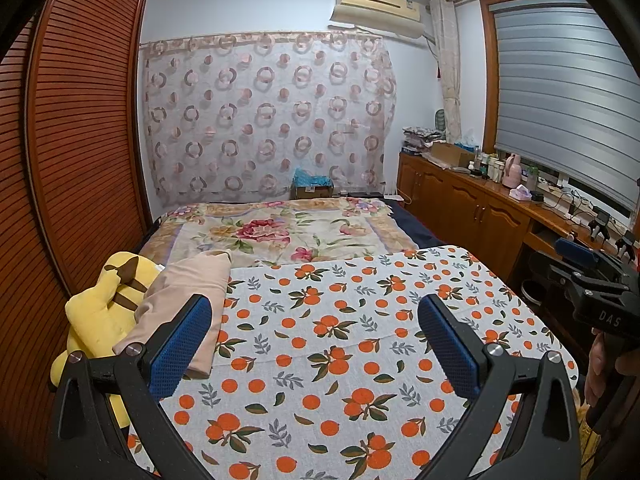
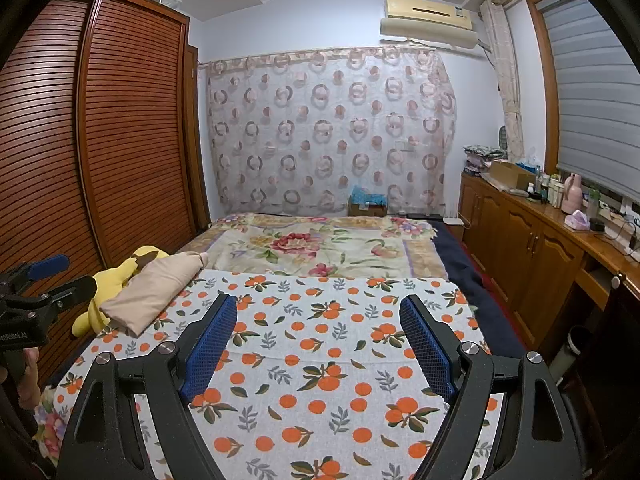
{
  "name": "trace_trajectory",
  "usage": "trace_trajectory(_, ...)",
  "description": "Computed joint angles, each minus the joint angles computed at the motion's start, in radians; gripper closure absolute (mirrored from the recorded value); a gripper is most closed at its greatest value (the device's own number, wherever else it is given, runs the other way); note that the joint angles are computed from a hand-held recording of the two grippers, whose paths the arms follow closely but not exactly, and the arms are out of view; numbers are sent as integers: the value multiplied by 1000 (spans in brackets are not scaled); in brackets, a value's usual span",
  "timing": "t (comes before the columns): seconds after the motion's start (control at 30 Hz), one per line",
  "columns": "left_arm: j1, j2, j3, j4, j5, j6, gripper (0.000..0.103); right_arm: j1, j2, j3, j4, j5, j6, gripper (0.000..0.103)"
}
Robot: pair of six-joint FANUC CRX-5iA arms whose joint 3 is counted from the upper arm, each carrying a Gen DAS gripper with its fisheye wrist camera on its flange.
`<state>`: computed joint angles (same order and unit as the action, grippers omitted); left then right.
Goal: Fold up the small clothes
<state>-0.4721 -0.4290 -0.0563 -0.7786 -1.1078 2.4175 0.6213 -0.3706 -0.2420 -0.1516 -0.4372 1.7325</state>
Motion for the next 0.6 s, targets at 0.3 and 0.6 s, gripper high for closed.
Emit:
trace_trajectory(0.3,1,-2,-2,0,1,-1,0,-3,3,5,-5,-1,7,18)
trace_trajectory(0.6,1,-4,-4,-1,2,0,0,-3,4,3,-3,3,6,18)
